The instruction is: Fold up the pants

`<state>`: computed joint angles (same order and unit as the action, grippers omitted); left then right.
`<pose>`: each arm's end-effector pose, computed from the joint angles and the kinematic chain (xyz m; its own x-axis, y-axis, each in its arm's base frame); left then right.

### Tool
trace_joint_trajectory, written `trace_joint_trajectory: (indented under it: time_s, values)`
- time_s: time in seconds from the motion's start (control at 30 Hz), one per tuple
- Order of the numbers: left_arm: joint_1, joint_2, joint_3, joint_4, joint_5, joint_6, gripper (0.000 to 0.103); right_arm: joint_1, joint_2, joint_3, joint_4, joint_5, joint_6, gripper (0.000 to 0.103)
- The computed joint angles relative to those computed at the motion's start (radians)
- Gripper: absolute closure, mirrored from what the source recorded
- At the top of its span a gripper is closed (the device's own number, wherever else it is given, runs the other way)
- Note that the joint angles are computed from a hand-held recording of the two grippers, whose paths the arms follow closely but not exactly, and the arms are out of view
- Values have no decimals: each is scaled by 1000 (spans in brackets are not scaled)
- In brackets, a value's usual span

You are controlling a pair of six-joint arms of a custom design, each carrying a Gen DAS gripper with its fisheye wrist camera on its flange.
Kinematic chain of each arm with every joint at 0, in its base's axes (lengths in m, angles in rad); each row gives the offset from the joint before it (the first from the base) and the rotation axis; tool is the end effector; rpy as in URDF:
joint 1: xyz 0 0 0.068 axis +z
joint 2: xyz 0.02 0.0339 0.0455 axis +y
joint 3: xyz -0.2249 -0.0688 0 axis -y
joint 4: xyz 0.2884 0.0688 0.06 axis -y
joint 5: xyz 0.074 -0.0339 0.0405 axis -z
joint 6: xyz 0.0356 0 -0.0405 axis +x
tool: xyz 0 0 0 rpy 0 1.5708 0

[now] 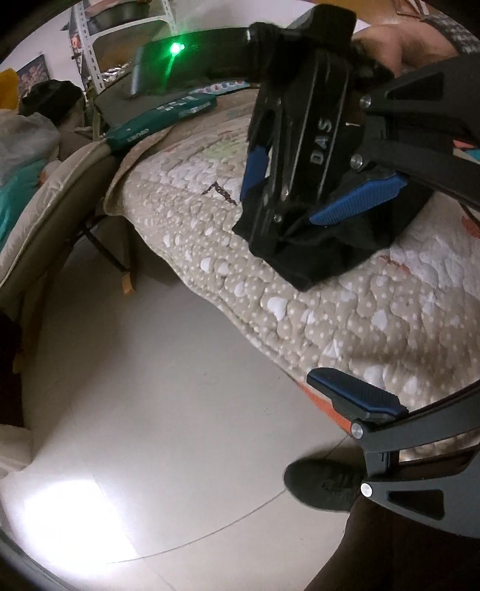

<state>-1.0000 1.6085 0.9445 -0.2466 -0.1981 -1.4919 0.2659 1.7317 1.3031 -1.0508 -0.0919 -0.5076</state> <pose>0.2001 -0.2986 0.1217 -0.7911 -0.5769 -0.2033 -0.3656 0.7123 -0.5991 0.3400 0.0960 0.1612 -0.7086 -0.6946 -0.1242 -0.7028 0.7105 0.0355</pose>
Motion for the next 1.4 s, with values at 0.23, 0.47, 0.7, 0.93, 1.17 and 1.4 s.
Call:
trace_joint_trajectory:
  time_s: [0.23, 0.47, 0.7, 0.93, 1.17, 1.4]
  values:
    - [-21, 32, 47, -44, -43, 41, 24, -100, 69, 69, -36, -105, 20, 77]
    - [-12, 125, 110, -34, -22, 85, 24, -131, 95, 93, -47, -149, 26, 77]
    - [-2, 80, 63, 4, -15, 127, 24, -163, 182, 203, -150, -227, -20, 52]
    - [13, 234, 186, 16, 62, 160, 24, -167, 216, 250, -200, -195, -98, 51]
    - [18, 284, 261, -22, 67, 204, 43, -118, 122, 127, -116, -134, -133, 69]
    - [11, 179, 190, 11, 109, 239, 86, -120, 4, 89, -111, -152, -126, 86]
